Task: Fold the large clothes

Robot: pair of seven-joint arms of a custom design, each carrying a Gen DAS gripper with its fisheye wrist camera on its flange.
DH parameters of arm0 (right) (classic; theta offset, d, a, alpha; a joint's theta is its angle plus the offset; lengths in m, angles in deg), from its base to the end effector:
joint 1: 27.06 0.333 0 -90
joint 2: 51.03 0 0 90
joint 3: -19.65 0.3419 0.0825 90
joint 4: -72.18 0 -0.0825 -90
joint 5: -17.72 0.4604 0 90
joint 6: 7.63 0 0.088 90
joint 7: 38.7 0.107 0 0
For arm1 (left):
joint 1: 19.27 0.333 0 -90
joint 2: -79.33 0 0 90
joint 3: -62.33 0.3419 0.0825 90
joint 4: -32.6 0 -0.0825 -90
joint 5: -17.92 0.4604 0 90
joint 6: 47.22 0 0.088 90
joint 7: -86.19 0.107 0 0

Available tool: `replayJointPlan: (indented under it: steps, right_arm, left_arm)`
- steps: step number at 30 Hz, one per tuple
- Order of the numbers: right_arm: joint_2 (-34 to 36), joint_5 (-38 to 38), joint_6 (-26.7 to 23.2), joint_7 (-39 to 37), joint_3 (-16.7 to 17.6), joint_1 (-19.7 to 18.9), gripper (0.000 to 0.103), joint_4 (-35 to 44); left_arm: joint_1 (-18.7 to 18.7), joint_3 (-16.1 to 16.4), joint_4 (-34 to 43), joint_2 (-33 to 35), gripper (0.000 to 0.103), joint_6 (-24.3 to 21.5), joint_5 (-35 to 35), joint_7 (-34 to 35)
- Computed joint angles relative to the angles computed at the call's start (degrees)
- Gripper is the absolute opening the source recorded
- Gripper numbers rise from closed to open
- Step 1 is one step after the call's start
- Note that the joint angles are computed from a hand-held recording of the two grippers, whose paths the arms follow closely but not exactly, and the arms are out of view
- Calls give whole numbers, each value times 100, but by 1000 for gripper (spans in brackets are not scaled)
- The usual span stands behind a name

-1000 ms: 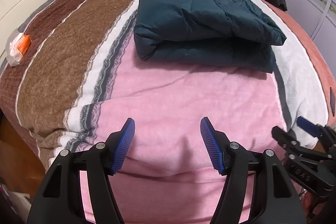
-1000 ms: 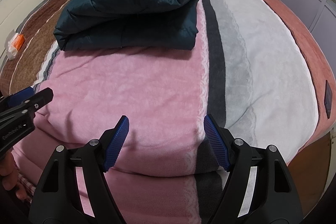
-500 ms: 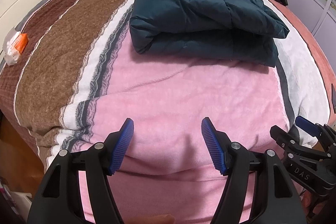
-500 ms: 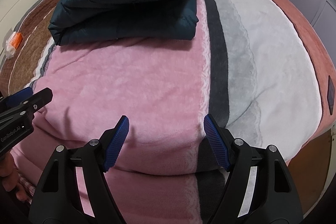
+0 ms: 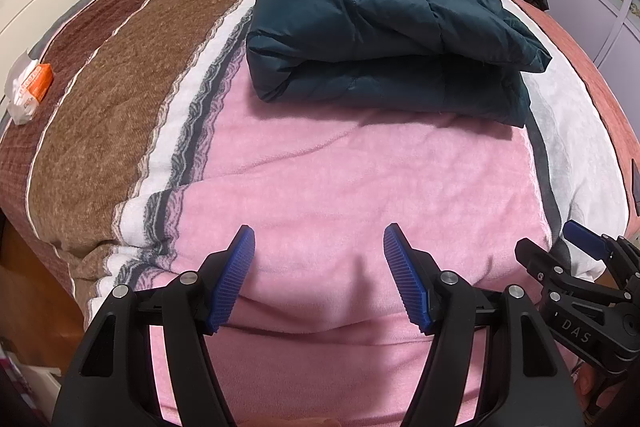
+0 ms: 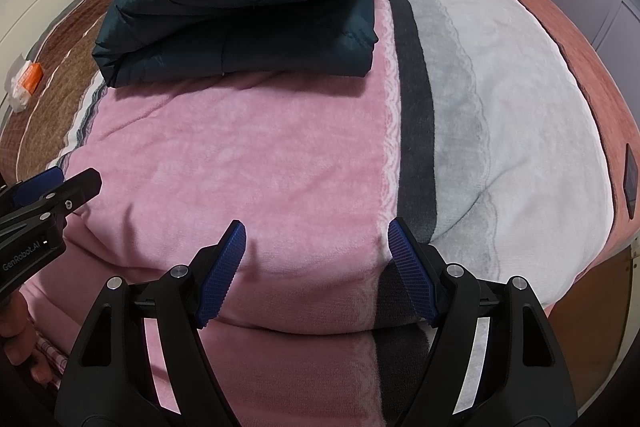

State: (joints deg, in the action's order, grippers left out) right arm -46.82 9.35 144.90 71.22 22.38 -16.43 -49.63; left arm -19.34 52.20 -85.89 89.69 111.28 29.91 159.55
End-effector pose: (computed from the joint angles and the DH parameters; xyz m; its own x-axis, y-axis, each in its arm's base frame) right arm 0.6360 0.1550 0.4073 0.0085 -0.9991 -0.0422 -0.8920 0.0115 -0.4519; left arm 0.6699 -0.1260 0.3819 -0.0545 -0.9984 0.0139 -0.8626 0.0400 -0.5043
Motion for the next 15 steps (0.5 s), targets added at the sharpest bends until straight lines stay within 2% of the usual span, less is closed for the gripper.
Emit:
replayJointPlan:
  steps: [6,10,15]
  right_arm:
    - [-10,-7,-10,14,-1,7,73,-3]
    - [-9,-8,-11,21,-1,10,73,-3]
    - [-10,-25,-20,24,0,16,73,10]
  left_arm:
    - [0,1,-4,-2,66,5,8,-6]
    - [-4,21,-49,-43,72,117,57,-83]
    - [2,4,8,-10,72,-15,36,-24]
